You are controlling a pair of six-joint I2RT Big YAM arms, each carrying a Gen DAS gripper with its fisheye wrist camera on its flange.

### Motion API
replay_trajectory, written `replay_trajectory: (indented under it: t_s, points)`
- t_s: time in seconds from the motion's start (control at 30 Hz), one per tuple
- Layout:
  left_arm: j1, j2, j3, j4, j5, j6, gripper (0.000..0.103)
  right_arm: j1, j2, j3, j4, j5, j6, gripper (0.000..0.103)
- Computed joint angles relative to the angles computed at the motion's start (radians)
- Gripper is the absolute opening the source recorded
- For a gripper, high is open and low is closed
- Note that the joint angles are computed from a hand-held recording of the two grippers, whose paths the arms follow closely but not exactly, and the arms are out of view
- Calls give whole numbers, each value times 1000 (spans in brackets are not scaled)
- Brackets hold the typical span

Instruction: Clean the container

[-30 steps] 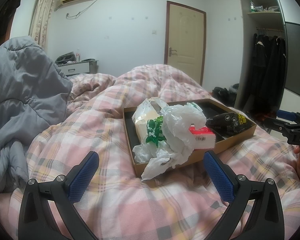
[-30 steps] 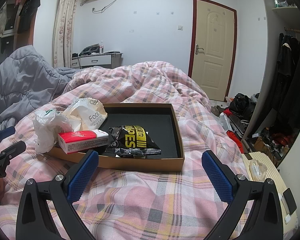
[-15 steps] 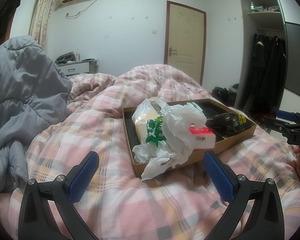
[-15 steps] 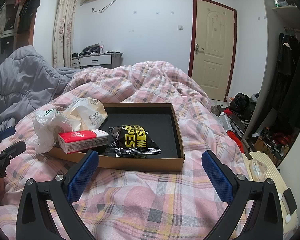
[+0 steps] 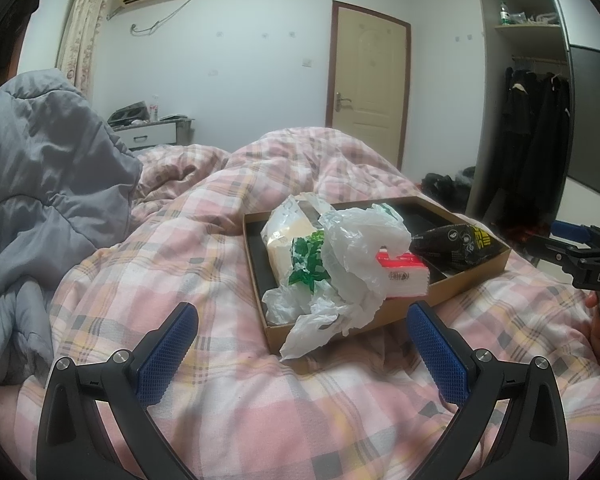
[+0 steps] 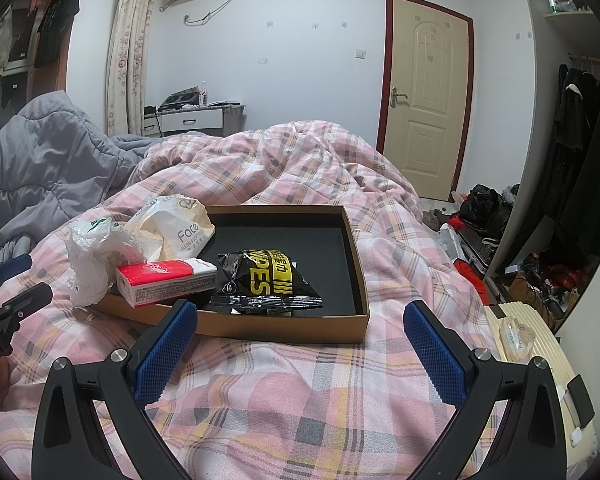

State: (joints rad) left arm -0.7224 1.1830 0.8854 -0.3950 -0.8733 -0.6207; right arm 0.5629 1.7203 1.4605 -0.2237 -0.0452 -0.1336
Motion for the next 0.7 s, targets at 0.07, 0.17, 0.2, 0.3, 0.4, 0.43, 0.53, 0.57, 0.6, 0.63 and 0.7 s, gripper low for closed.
replay_trajectory:
  t_s: [0.07, 0.17, 0.2, 0.3, 0.4, 0.43, 0.53, 0.57, 0.6, 0.63, 0.7]
  points:
    - [0, 0, 0, -1, 0, 0, 103, -1, -1, -1, 0, -1, -1, 102]
    - [1, 0, 0, -1, 2, 0, 103, -1, -1, 0, 1, -1, 0, 102]
    - [1, -1, 0, -2, 2, 0, 103, 0, 1, 1, -1, 0, 0, 102]
    - [-1, 1, 0, 1, 3, 1, 103, 0, 1, 1, -1, -1, 0, 102]
    - [-4, 4, 1, 0, 2, -4, 103, 0, 1, 1, 0, 0, 1, 102]
    - [-8, 6, 2, -2, -1, -8, 103, 0, 1, 1, -1, -1, 2, 102]
    - [-2, 3, 1, -1, 3, -2, 103, 0, 0, 0, -1, 0, 3, 102]
    - [-3, 3, 1, -1, 3, -2, 103, 0, 0, 0, -1, 0, 3, 102]
    - [-2, 2, 0, -1, 4, -2, 103, 0, 0, 0, -1, 0, 3, 102]
    - [-4, 3, 0, -1, 2, -4, 103, 0, 0, 0, -1, 0, 2, 102]
    - [-1, 2, 0, -1, 5, -3, 103, 0, 0, 0, -1, -1, 3, 102]
